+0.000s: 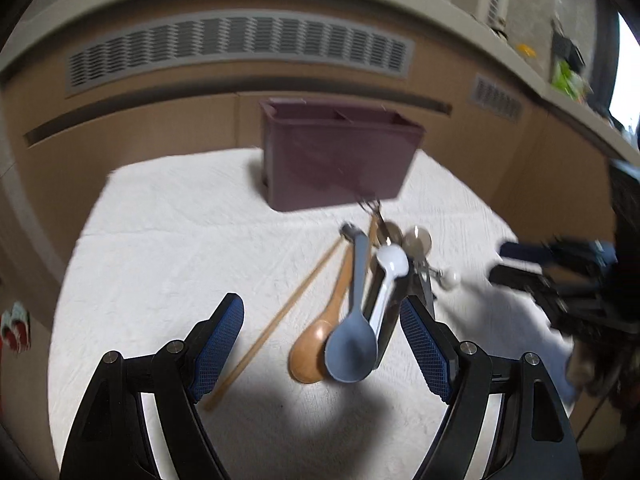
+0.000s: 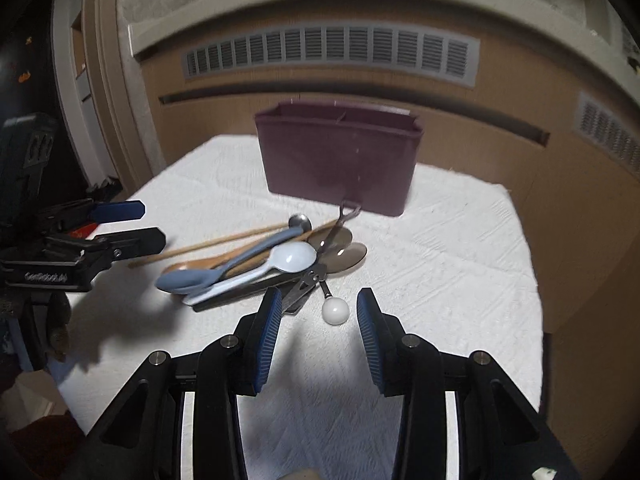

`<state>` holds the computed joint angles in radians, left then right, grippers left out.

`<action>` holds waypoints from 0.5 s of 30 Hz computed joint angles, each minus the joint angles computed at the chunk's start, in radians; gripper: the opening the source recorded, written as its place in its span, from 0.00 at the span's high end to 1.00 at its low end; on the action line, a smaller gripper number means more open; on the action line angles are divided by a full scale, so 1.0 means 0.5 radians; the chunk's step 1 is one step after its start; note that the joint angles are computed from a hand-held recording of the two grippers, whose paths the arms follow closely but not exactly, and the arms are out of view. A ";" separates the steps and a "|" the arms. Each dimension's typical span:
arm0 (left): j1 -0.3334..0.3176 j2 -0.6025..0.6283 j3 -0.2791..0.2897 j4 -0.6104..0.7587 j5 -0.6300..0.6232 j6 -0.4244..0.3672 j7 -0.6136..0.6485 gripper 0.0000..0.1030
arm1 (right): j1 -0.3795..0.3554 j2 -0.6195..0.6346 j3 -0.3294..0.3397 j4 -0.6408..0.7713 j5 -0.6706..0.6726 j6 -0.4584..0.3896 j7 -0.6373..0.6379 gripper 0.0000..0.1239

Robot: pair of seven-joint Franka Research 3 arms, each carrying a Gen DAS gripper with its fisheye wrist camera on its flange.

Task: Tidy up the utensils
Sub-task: 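Grasp the white plastic spoon with the left gripper while the right gripper grasps a grey translucent spoon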

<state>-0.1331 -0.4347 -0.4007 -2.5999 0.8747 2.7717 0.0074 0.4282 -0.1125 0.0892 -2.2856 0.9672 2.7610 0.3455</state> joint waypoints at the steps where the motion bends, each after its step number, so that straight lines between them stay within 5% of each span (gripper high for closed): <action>1: -0.015 0.024 0.025 0.002 -0.009 0.022 0.056 0.22 | 0.000 0.049 0.008 0.031 -0.033 0.018 0.012 0.71; 5: 0.010 0.056 0.057 -0.003 -0.007 0.062 0.103 0.22 | -0.032 0.207 0.033 0.167 -0.202 -0.034 0.172 0.71; 10: 0.072 0.088 0.128 -0.042 -0.048 0.269 0.160 0.23 | -0.095 0.462 0.048 0.439 -0.460 -0.265 0.747 0.71; 15: 0.132 0.086 0.099 -0.045 -0.127 0.222 0.174 0.28 | -0.123 0.695 0.095 0.704 -0.595 -0.349 1.111 0.78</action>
